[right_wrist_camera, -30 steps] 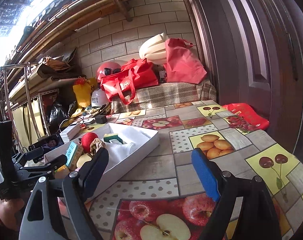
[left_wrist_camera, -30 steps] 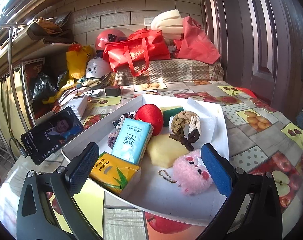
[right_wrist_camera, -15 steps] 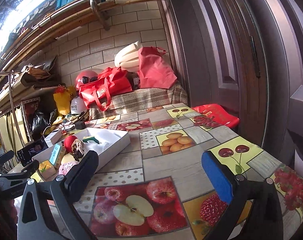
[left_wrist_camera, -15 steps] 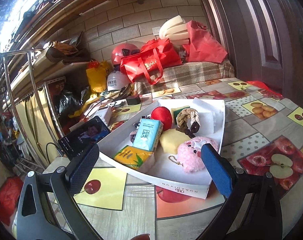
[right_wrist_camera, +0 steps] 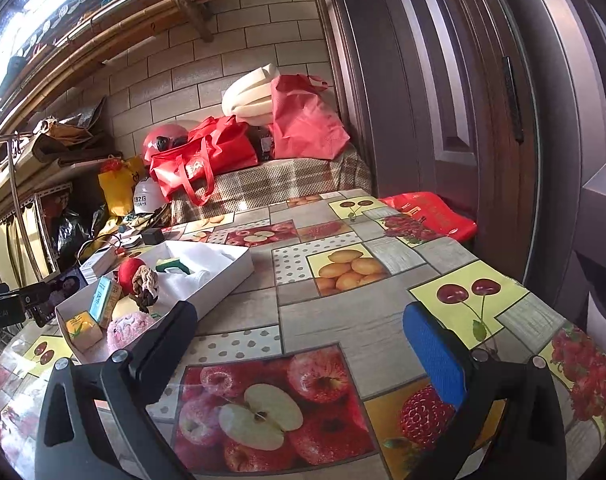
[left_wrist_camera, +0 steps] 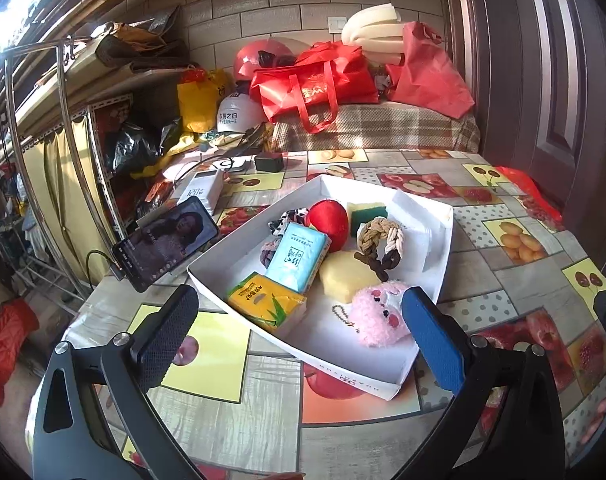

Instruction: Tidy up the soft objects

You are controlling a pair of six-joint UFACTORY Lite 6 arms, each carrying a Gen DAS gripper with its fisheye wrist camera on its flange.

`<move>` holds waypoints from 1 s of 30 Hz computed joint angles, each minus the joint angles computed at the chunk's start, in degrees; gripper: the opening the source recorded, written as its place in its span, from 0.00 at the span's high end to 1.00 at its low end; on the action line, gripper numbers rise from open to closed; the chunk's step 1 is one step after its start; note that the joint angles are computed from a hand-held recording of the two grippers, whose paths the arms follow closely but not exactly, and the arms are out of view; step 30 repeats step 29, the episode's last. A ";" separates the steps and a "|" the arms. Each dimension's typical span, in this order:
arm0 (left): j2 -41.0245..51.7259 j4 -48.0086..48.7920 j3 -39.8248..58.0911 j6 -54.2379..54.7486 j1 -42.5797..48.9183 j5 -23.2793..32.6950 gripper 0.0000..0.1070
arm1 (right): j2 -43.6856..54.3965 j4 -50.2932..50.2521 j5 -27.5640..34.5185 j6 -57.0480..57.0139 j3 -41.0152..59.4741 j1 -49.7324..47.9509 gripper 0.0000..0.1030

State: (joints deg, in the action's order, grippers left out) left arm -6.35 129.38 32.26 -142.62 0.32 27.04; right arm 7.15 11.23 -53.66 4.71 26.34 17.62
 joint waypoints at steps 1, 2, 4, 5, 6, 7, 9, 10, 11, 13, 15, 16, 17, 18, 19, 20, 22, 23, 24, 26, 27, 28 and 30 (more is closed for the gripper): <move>0.09 0.05 0.09 -0.06 0.41 -0.51 0.04 | 0.00 -0.06 0.07 0.26 -0.05 -0.15 0.00; 0.31 -0.06 0.18 0.05 0.68 -0.61 0.04 | -0.06 -0.26 0.10 0.56 -0.15 -0.44 0.00; 0.77 0.07 0.39 0.03 0.90 -0.70 0.04 | -0.31 0.05 0.16 0.69 -0.32 -0.61 0.00; 0.93 -0.08 0.57 0.22 0.91 -0.85 0.04 | -0.41 0.08 0.18 0.72 -0.42 -0.63 0.00; 0.96 -0.09 0.62 0.29 0.91 -0.98 0.04 | -0.49 0.11 0.24 0.71 -0.48 -0.61 0.00; 1.09 -0.14 0.69 0.39 0.81 -1.03 0.04 | -0.41 -0.08 0.22 0.73 -0.41 -0.70 0.00; 1.50 -0.92 0.92 1.33 0.46 -0.76 0.04 | -0.39 -0.21 0.23 0.79 -0.38 -0.72 0.00; 1.76 -1.08 1.03 1.58 0.38 -0.75 0.04 | -0.40 -0.18 0.22 0.81 -0.42 -0.65 0.00; 1.97 -1.01 1.16 1.58 0.42 -0.96 0.04 | -0.34 -0.33 0.39 0.88 -0.24 -0.64 0.00; 2.27 -0.73 1.28 1.31 0.59 -1.17 0.04 | -0.30 -0.78 0.49 1.16 -0.23 -0.84 0.00; 2.47 -0.57 1.44 1.24 0.80 -1.26 0.04 | -0.32 -0.72 0.49 1.24 -0.23 -0.74 0.00; 2.53 -0.57 1.55 1.24 0.88 -1.42 0.04 | -0.24 -0.63 0.49 1.24 -0.20 -0.59 0.00; 2.62 -0.03 1.63 0.87 1.21 -1.77 0.04 | -0.22 -0.73 0.46 1.40 -0.27 -0.58 0.00; 2.77 0.23 1.76 0.66 1.38 -2.11 0.04 | -0.21 -0.82 0.46 1.54 -0.35 -0.57 0.00; 2.96 0.82 1.83 0.16 1.63 -2.46 0.04 | -0.20 -0.66 0.46 1.36 -0.27 -0.53 0.00; 3.08 1.66 1.89 -0.52 1.88 -2.93 0.04 | -0.22 -0.62 0.40 1.39 -0.38 -0.44 0.00; 3.36 4.32 2.13 -2.67 2.51 -4.46 0.04 | -0.21 -0.46 0.30 1.36 -0.48 -0.22 0.00; 3.58 5.57 2.37 -3.80 2.70 -5.24 0.04 | -0.18 -0.31 0.29 1.31 -0.48 -0.05 0.00; 3.70 7.01 2.46 -5.08 3.00 -5.87 0.04 | -0.21 -0.25 0.27 1.28 -0.54 0.03 0.00; 3.91 10.03 2.49 -8.08 3.38 -6.58 0.04 | -0.02 0.08 0.26 1.16 -0.41 0.30 0.00; 3.94 11.00 2.44 -9.00 3.53 -6.66 0.04 | -0.04 0.14 0.27 1.16 -0.41 0.34 0.00; 3.97 10.98 2.43 -9.00 3.50 -6.46 0.04 | -0.05 0.18 0.31 1.17 -0.38 0.35 0.00; 4.02 10.50 2.34 -8.63 3.39 -5.94 0.04 | -0.09 0.31 0.30 1.16 -0.47 0.47 0.00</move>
